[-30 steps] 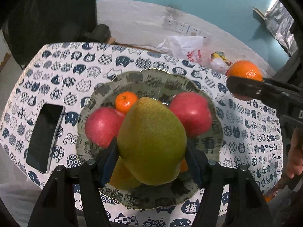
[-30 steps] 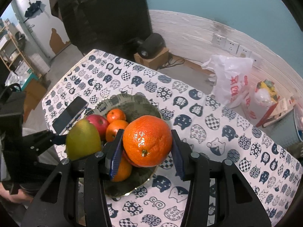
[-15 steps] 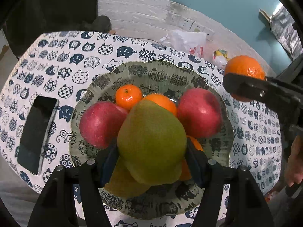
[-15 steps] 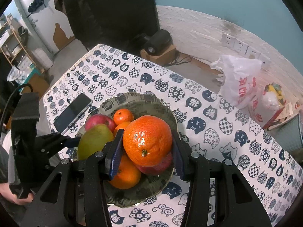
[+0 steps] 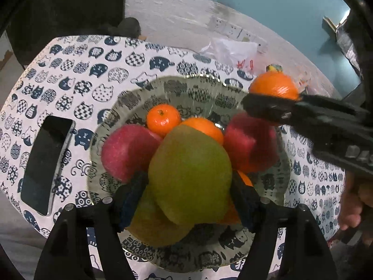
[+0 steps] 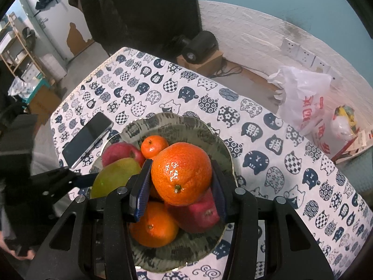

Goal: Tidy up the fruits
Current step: 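Carry the pear over the glass plate while the right tool carries the tangerine there, then lower and release the pear onto the plate while the right tool releases the tangerine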

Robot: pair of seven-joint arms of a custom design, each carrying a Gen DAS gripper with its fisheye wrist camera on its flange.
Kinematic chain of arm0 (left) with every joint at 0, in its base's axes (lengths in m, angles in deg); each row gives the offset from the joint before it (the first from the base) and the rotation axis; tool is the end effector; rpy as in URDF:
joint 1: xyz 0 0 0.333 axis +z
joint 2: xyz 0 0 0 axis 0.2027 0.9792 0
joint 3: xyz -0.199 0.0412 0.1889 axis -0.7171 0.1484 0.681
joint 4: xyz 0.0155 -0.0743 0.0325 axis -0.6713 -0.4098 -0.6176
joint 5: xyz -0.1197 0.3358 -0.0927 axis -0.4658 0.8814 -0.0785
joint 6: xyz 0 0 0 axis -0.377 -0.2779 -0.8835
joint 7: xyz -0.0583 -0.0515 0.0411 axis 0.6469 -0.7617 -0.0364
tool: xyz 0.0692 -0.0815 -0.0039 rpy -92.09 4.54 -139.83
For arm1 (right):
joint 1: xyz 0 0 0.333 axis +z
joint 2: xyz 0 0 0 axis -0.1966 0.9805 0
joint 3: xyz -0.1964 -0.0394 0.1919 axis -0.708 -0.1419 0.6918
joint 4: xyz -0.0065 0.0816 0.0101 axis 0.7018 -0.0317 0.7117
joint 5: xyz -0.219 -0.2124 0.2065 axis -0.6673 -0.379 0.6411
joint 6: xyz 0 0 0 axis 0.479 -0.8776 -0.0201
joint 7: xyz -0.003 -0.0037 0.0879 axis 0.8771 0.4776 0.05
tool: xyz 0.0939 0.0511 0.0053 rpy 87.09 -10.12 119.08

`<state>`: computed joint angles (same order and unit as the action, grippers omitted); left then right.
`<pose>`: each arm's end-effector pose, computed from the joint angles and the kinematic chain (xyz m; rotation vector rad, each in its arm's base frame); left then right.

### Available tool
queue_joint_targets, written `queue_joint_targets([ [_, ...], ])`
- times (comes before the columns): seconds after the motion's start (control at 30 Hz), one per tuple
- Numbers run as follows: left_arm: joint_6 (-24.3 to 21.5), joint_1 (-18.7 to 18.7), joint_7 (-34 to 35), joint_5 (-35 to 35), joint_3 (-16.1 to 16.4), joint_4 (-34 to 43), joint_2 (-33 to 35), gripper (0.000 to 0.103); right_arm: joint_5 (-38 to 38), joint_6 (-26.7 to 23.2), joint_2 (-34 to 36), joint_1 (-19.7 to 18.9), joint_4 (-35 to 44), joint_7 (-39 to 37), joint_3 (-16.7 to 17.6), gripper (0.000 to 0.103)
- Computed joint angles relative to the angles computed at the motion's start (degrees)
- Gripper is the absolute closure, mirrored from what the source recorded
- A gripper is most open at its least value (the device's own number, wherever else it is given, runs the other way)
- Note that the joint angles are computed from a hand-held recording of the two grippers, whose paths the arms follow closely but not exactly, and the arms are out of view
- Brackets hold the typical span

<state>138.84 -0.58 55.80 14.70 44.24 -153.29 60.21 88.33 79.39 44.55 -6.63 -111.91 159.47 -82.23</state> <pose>0.5759 -0.2658 0.5411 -1.7479 2.4521 -0.7165 0.5651 0.0409 0.6013 -1.9646 1.7102 -0.1839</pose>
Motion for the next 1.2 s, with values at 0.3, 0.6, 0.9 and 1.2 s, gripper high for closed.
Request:
queue_joint_targets([
  [0.3, 1.9, 1.4, -1.8, -2.2, 0.7, 0.1, -1.2, 0.023, 0.7, 0.5, 3.9, -0.1, 3.0, 0.3, 0.4, 0.056],
  [0.6, 3.9, 2.5, -6.6, -1.0, 1.7, 0.4, -0.4, 0.021, 0.8, 0.2, 6.9, -0.5, 4.4, 0.9, 0.9, 0.056],
  [0.9, 4.3, 2.6, -6.5, -0.2, 1.2, 0.7, -0.2, 0.021, -0.3, -1.1, 6.9, -0.6, 4.1, 0.8, 1.2, 0.054],
  [1.2, 5.0, 2.4, -6.7, 0.4, 1.3, -0.5, -2.1, 0.021, -1.2, -0.3, 3.6, -0.6, 2.1, 1.5, 0.6, 0.053],
])
